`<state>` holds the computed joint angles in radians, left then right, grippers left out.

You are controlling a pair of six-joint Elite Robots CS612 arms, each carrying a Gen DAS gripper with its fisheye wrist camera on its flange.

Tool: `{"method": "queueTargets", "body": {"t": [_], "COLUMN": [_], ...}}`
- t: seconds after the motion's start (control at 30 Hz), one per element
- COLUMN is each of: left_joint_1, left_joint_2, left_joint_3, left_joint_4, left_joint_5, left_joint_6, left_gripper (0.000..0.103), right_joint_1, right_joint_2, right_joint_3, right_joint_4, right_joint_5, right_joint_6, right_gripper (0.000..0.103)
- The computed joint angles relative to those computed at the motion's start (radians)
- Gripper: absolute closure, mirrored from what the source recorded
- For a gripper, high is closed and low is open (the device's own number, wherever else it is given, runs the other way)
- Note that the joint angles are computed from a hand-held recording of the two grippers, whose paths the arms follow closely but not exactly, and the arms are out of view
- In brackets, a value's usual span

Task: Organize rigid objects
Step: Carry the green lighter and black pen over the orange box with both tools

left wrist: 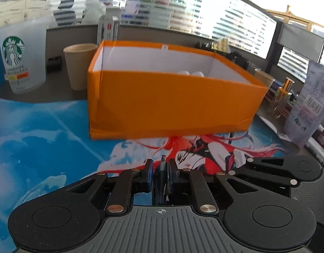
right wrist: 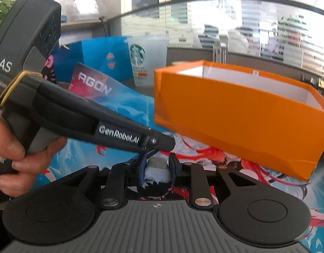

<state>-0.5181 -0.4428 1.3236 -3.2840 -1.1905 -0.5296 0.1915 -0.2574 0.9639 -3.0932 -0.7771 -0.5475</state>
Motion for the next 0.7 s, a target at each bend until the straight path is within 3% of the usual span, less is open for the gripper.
{"method": "queueTargets", "body": {"t": [0.2, 0.47, 0.57, 0.7], "left_joint_1": [0.004, -0.004, -0.001, 0.000], "left_joint_2": [0.002, 0.009, 0.014, 0.014], "left_joint_3": [0.000, -0.007, -0.008, -0.006], "left_joint_4": [0.026, 0.027, 0.000, -0.012], "left_joint_5": [-0.006, 0.033, 0.008, -0.012], "left_joint_6": [-0.019, 0.027, 0.048, 0.032], "left_gripper": [0.090, 0.084, 0.090, 0.091], "right_joint_1": [0.015, 0.015, 0.016, 0.012], "right_joint_2": [-0.020, -0.020, -0.020, -0.022], "right_joint_3": [0.024, 0.016, 0.019, 0.024], "right_joint_4": [0.064, 0.093, 0.078, 0.070], "right_joint_5": [-0.099, -0.106, -0.110, -0.108], "right_joint_6": [-0.075, -0.114, -0.104, -0.085], "right_gripper": [0.082, 0.081, 0.082, 0.082]}}
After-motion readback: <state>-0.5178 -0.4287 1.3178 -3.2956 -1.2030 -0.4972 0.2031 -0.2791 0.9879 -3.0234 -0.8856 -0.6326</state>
